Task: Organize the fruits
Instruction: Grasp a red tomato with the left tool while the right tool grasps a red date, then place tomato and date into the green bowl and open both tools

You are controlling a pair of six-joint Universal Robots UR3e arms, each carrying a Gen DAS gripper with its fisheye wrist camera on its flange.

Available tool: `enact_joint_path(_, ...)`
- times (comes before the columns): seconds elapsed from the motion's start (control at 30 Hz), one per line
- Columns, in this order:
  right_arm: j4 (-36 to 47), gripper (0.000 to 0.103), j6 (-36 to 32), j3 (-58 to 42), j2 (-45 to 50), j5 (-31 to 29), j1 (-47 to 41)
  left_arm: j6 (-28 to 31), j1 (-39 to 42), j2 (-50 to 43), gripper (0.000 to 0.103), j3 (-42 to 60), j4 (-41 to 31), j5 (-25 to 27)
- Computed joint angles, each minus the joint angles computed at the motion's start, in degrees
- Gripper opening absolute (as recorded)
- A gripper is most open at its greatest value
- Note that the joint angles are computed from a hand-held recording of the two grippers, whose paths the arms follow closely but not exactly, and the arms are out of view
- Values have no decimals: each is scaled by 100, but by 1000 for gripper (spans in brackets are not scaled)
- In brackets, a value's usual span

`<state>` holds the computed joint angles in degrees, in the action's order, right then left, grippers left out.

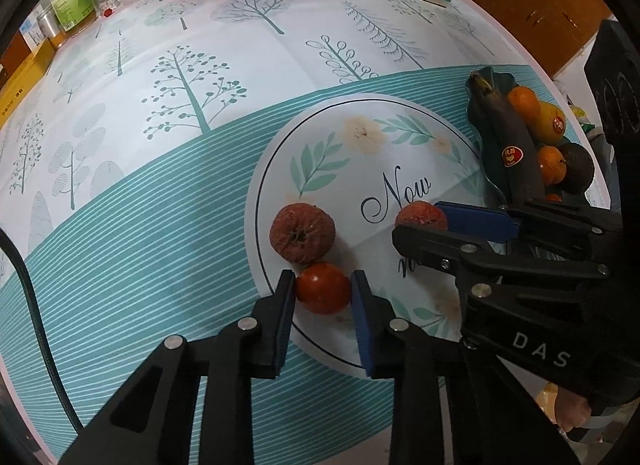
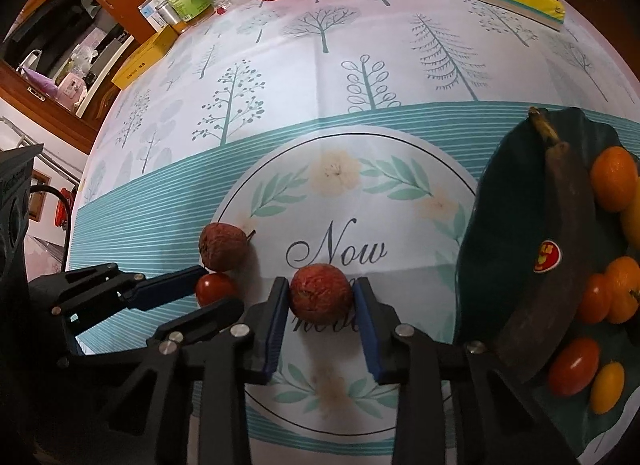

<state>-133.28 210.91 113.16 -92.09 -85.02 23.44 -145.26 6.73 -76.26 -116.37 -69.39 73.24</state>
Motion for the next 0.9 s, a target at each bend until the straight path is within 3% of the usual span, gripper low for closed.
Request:
enact_joint_path(0.37,-246,33,57,422,-618,-116,183,93,372,893,25,-470,-189,37)
enact_joint_path(0.57,-225,33,-34,890,-1324,-30,218,2,377,1976,25,-399,-880,22)
enact_joint_path(0.73,352,33,-278,1179,-2414,57,56,-751,-476,2116,25,202,-1095,158)
enact_joint_path(0.9,2098,33,-1037,1113,-4227,478,-946,-2126,-2150,1200,25,1291,-699,624)
